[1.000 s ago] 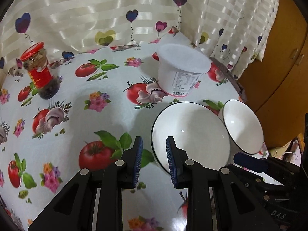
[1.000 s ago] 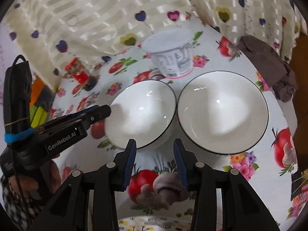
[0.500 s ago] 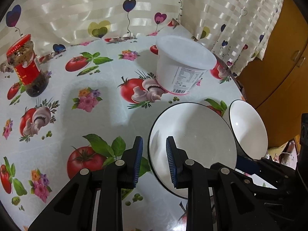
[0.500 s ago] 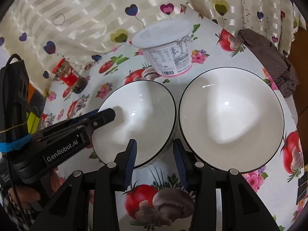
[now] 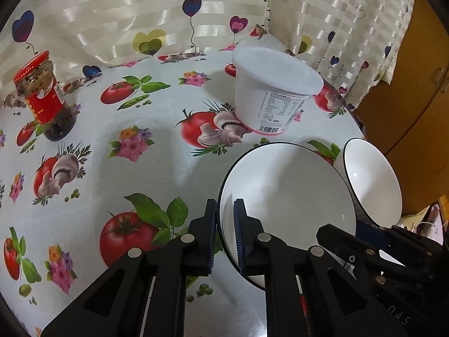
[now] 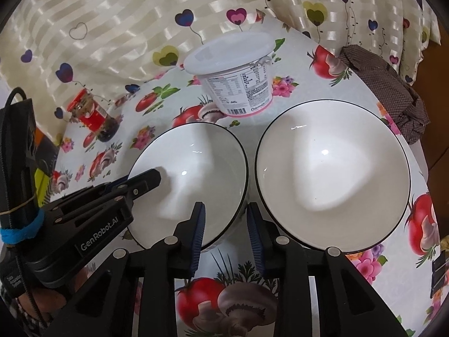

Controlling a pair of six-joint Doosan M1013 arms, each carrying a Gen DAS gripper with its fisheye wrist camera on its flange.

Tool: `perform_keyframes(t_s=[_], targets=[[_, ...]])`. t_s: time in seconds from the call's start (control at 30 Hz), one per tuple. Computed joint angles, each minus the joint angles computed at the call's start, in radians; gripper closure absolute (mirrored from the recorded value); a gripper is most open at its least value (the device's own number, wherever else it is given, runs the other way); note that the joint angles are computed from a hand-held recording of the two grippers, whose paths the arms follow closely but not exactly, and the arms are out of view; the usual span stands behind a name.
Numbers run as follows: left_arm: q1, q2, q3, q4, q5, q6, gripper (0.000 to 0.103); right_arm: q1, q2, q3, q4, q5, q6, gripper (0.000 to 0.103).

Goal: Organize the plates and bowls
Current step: 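Close the left gripper on the white ribbed bowl rim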

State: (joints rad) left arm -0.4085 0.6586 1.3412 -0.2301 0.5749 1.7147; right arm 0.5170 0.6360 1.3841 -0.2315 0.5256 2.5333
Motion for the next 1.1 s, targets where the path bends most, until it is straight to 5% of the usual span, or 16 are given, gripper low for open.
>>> perform_keyframes(t_s=[0.47, 1.1], targets=[[0.001, -0.026, 0.033, -0.019, 0.009, -0.010, 0.090, -0.008, -0.027, 0.049, 0.090, -0.063, -0.021, 0.078], [-0.051, -0.184, 0.210, -0.029, -0.145, -0.004, 0.090, 0.033, -0.180, 0.212, -0.142, -0.151, 0.191, 0.078]])
